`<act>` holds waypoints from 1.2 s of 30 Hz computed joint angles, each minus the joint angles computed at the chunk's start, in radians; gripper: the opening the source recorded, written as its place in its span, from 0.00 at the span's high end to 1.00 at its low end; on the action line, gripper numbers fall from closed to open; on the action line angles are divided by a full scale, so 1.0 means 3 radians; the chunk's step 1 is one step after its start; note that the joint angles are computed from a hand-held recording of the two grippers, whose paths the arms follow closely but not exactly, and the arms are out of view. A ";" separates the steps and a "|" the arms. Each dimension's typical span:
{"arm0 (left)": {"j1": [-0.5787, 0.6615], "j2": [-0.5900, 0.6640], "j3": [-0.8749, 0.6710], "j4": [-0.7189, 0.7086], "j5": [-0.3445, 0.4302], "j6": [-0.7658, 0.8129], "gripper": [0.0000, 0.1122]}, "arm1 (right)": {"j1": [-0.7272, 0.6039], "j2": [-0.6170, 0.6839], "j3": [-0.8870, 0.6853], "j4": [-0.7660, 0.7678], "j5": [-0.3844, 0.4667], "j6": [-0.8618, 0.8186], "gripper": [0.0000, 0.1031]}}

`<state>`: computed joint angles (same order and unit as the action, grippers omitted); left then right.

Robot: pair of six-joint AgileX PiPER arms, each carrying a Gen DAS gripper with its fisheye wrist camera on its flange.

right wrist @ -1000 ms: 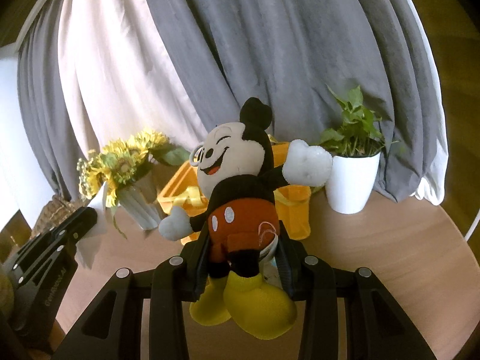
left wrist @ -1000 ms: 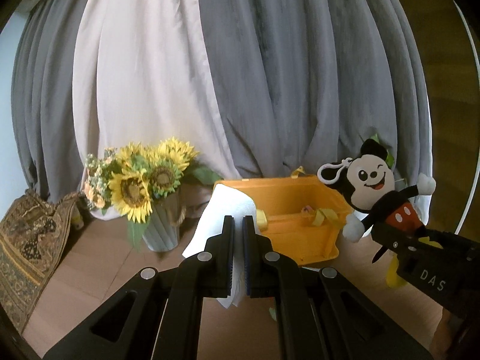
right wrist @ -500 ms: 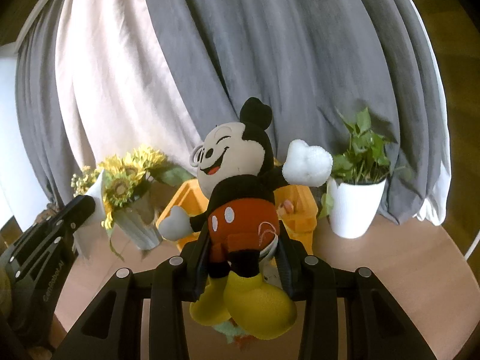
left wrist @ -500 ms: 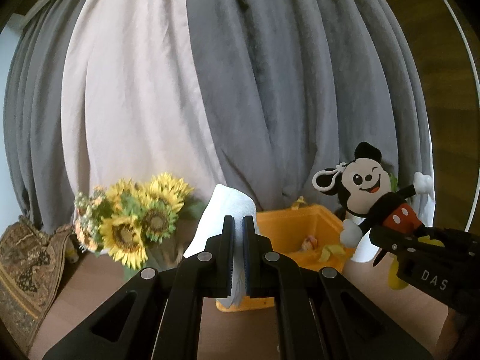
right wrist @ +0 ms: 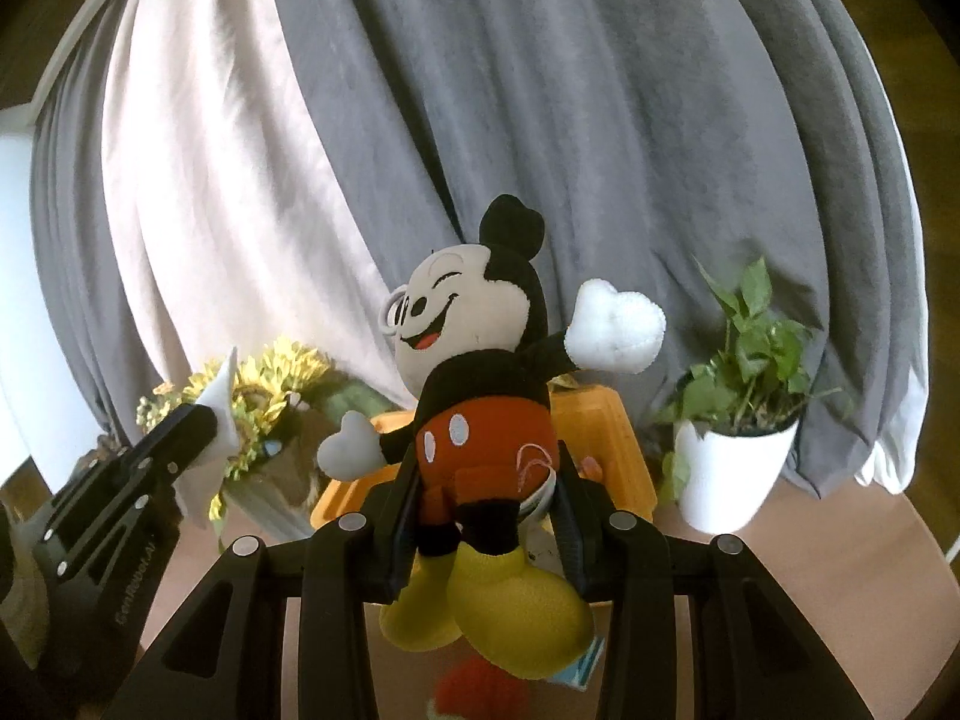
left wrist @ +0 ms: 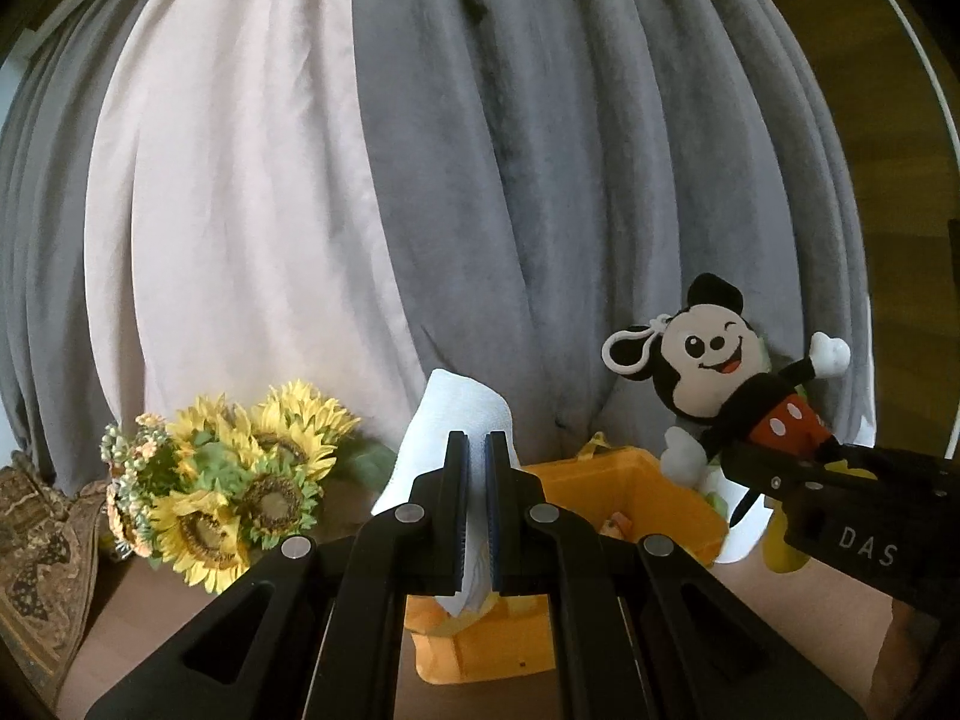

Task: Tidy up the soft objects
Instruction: 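Carry the napkin with the left tool and Mickey with the right tool over the crate, then open the left tool dropping the napkin while the right tool releases Mickey into the crate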

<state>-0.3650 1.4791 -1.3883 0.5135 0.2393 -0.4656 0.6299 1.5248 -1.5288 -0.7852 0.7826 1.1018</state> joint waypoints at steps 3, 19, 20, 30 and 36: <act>0.0009 0.0163 -0.0153 -0.0117 0.0005 0.0116 0.94 | -0.0123 0.0112 -0.0113 0.0135 -0.0083 -0.0180 0.62; 0.0028 0.1115 -0.1106 -0.0395 0.0252 0.0458 0.93 | -0.0706 0.0886 -0.0818 0.1076 -0.0343 -0.1367 0.62; 0.0036 0.1184 -0.1175 -0.0466 0.0277 0.0530 0.93 | -0.0734 0.0947 -0.0864 0.1142 -0.0351 -0.1450 0.62; 0.0083 0.1785 -0.1776 -0.0773 0.0555 0.0857 0.93 | -0.1013 0.1478 -0.1291 0.1878 -0.0302 -0.2255 0.62; 0.0080 0.2035 -0.2016 -0.0874 0.0739 0.0956 0.93 | -0.1079 0.1710 -0.1474 0.2133 -0.0184 -0.2614 0.62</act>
<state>-0.3412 2.0897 -1.9931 0.2513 0.4609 -0.1789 0.3061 2.0377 -1.9710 -0.1454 0.7272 0.3177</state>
